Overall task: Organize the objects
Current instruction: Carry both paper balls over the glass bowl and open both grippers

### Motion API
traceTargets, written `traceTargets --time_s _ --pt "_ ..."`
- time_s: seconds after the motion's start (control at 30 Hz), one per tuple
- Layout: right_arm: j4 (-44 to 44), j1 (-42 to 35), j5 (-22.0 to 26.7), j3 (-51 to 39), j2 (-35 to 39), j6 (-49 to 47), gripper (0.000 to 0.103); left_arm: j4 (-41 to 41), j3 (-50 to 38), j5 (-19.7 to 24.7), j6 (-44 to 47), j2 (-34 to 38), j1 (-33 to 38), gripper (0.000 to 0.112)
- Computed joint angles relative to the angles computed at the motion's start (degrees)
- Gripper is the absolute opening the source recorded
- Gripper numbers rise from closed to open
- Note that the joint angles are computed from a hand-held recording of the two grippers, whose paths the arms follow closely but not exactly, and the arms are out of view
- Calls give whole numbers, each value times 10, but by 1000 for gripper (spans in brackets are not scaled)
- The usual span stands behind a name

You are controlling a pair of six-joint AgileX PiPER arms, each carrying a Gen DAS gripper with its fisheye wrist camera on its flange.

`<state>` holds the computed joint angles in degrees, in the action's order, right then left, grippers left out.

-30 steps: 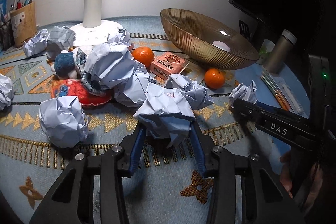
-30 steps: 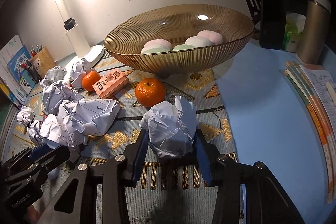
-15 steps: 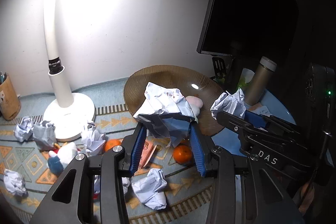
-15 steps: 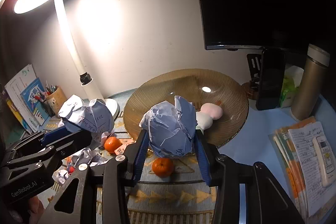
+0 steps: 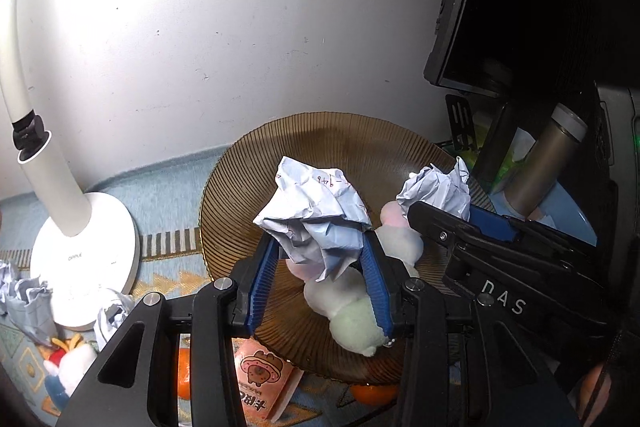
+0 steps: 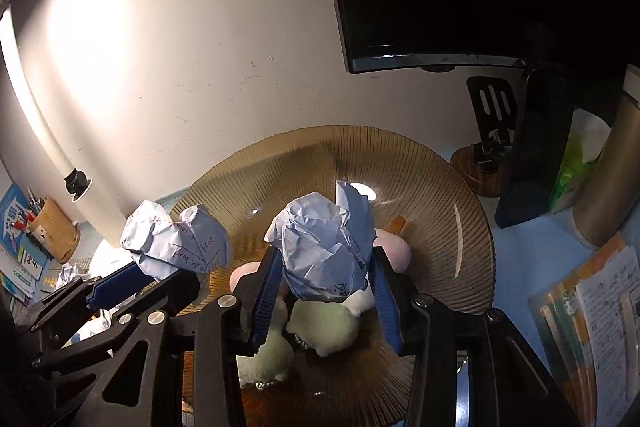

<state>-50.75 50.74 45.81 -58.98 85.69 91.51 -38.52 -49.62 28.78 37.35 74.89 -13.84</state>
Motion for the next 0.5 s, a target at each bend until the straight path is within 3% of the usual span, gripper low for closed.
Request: traceTargets --time_s 0.1,0.17,0.23,0.37,0.5 --pt "14 -33 -38 0 13 -15 43 17 -9 -9 -19 20 -2 50" --pt "28 -47 -53 0 19 -33 46 29 -23 13 -34 35 4 57" --pt "35 -53 -61 8 14 -40 52 28 -30 33 -39 38 18 74" --pt "11 -28 -33 22 -12 -8 61 -15 -10 57 0 -3 51 74" --pt "0 30 16 21 -47 12 61 -34 12 108 31 -84 97 74"
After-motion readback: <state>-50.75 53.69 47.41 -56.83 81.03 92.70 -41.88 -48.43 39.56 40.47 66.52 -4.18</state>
